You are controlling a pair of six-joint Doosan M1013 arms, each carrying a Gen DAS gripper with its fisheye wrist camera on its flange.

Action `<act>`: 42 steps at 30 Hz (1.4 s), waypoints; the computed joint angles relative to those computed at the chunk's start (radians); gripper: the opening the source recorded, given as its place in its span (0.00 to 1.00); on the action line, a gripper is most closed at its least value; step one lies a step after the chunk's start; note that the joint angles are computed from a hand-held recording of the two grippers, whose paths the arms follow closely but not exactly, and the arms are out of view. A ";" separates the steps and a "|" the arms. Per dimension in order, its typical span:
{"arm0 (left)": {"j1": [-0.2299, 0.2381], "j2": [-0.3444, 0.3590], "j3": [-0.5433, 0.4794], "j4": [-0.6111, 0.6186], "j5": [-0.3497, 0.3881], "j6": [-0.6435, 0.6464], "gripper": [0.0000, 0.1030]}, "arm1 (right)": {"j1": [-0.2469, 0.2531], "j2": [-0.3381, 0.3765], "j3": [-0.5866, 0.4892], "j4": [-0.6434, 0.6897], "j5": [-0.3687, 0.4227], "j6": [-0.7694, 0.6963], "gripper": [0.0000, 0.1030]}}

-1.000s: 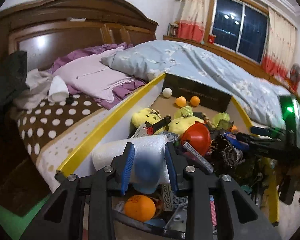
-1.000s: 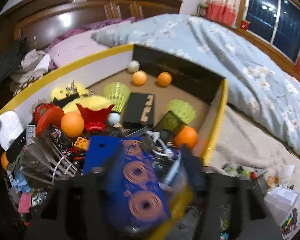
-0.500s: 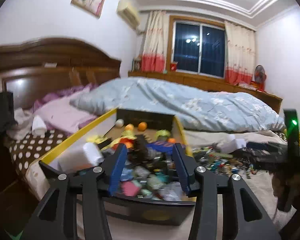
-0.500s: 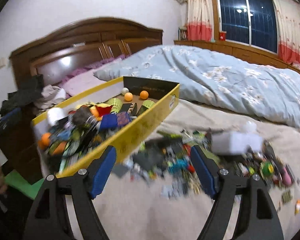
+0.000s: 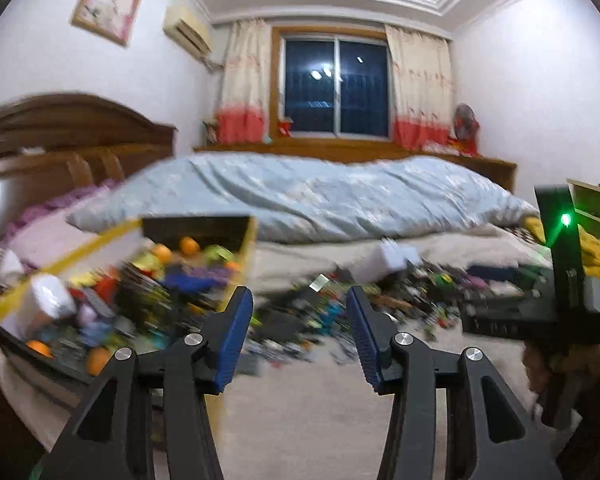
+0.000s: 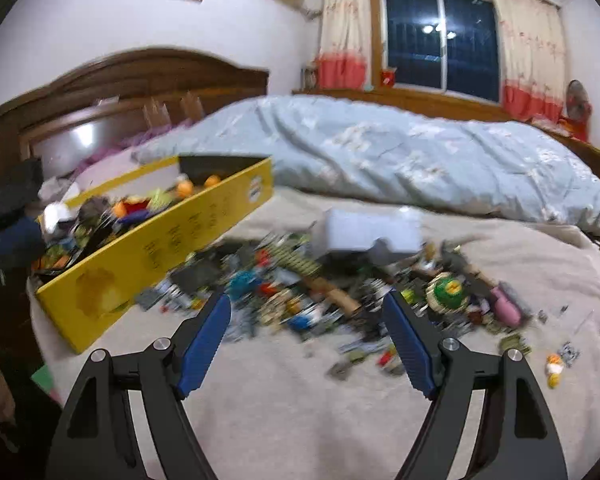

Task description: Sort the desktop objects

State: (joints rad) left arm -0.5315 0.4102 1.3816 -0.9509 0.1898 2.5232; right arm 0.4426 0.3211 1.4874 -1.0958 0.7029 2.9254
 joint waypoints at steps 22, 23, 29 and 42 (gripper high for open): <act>-0.092 0.166 -0.200 0.677 0.186 -0.645 0.48 | -0.103 0.000 0.044 0.135 0.101 -0.199 0.77; -0.096 0.178 -0.212 0.651 0.174 -0.612 0.48 | -0.119 -0.001 0.045 0.180 0.084 -0.238 0.77; -0.087 0.319 -0.471 0.434 0.499 -0.460 0.48 | -0.200 0.006 0.031 0.453 0.064 -0.330 0.77; -0.086 0.516 -0.803 0.329 0.768 -0.589 0.48 | -0.209 0.037 -0.006 0.275 0.050 -0.193 0.77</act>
